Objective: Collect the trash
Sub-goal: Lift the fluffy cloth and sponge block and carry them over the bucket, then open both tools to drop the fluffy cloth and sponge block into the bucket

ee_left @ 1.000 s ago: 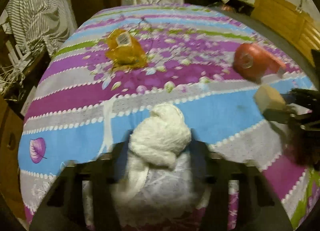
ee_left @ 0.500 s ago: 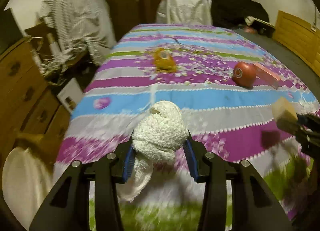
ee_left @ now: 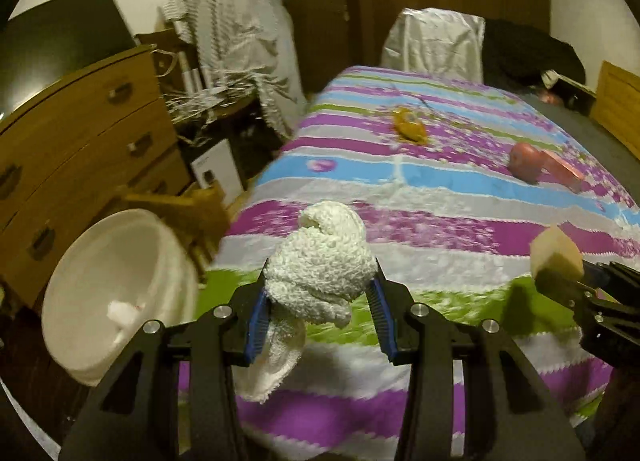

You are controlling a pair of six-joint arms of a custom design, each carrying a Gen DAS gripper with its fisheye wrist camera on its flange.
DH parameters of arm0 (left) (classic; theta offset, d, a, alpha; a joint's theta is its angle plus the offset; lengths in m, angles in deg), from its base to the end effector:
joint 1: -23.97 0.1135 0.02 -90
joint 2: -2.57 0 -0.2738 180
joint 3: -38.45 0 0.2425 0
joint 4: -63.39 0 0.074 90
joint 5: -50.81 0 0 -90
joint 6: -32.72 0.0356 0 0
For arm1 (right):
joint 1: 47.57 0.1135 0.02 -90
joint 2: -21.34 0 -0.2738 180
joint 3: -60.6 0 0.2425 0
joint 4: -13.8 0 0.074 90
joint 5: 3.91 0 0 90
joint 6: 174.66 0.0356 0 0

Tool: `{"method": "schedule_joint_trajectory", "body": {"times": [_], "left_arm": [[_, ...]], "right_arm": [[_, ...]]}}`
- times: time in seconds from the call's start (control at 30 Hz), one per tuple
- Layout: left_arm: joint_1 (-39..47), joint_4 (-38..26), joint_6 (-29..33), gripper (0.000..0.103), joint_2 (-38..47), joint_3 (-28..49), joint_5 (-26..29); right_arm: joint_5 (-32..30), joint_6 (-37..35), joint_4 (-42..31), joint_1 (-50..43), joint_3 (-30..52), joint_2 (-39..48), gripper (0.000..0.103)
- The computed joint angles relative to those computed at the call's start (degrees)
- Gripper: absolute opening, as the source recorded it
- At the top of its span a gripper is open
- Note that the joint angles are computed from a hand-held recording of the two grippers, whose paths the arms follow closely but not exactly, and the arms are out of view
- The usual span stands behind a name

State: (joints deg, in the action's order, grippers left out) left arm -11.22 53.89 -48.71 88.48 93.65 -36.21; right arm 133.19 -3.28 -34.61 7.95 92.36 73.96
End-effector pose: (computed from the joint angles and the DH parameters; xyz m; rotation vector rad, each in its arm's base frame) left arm 0.2381 -0.1702 0.1920 0.8789 2.1143 -0.3026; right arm 0.0867 0.0802 0.1528 0.6795 2.1565 0.0226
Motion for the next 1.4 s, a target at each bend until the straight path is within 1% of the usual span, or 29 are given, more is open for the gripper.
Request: {"method": "schedule_joint_trajectory", "body": {"times": [0.03, 0.1, 0.17, 0.2, 0.3, 0.37, 0.47, 0.6, 0.77, 0.87, 1.1, 1.4], "left_arm": [[2.05, -0.44, 0.4, 0.042, -0.58, 0.23, 0.93], [5.93, -1.27, 1.56, 0.042, -1.66, 0.73, 2.74], [10.42, -2.4, 3.08, 0.042, -2.03, 2.3, 4.58], [12.38, -2.83, 3.88, 0.042, -1.96, 3.21, 5.38], [18.58, -3.85, 5.99, 0.042, -0.65, 7.16, 7.65], [22.26, -4.78, 6.83, 0.042, 0.63, 9.98, 9.33], [26.6, -5.84, 7.4, 0.043, 3.24, 14.46, 10.6], [30.15, -6.86, 8.34, 0.043, 6.96, 19.34, 11.47], [33.48, -9.63, 9.11, 0.043, 12.19, 25.64, 12.81], [34.87, -11.07, 9.53, 0.043, 15.44, 29.01, 13.5], [36.92, -13.01, 10.16, 0.043, 20.4, 32.94, 14.85], [38.17, -14.76, 10.69, 0.043, 24.28, 36.44, 16.05]], "right_arm": [[-1.29, -6.33, 5.03, -3.03, 1.1, 1.43, 0.047], [-3.92, -15.74, 13.2, -7.47, 4.11, 5.82, 0.047], [-7.59, -23.54, 20.22, -11.59, 7.55, 10.53, 0.047], [-9.95, -27.66, 24.08, -13.72, 10.51, 14.49, 0.047], [-15.0, -34.93, 27.78, -17.58, 18.76, 21.86, 0.047], [-17.33, -37.86, 28.35, -19.0, 24.16, 26.01, 0.047], [-21.65, -42.29, 27.87, -21.28, 34.58, 33.61, 0.047], [-26.65, -46.12, 24.07, -22.96, 49.96, 44.15, 0.047], [-32.51, -49.13, 18.96, -25.69, 64.64, 54.38, 0.047], [-34.9, -50.39, 15.38, -26.2, 73.05, 59.92, 0.047], [-37.21, -52.68, 10.88, -25.76, 83.58, 68.08, 0.047], [-39.8, -54.16, 8.81, -25.51, 89.71, 73.49, 0.047]]}}
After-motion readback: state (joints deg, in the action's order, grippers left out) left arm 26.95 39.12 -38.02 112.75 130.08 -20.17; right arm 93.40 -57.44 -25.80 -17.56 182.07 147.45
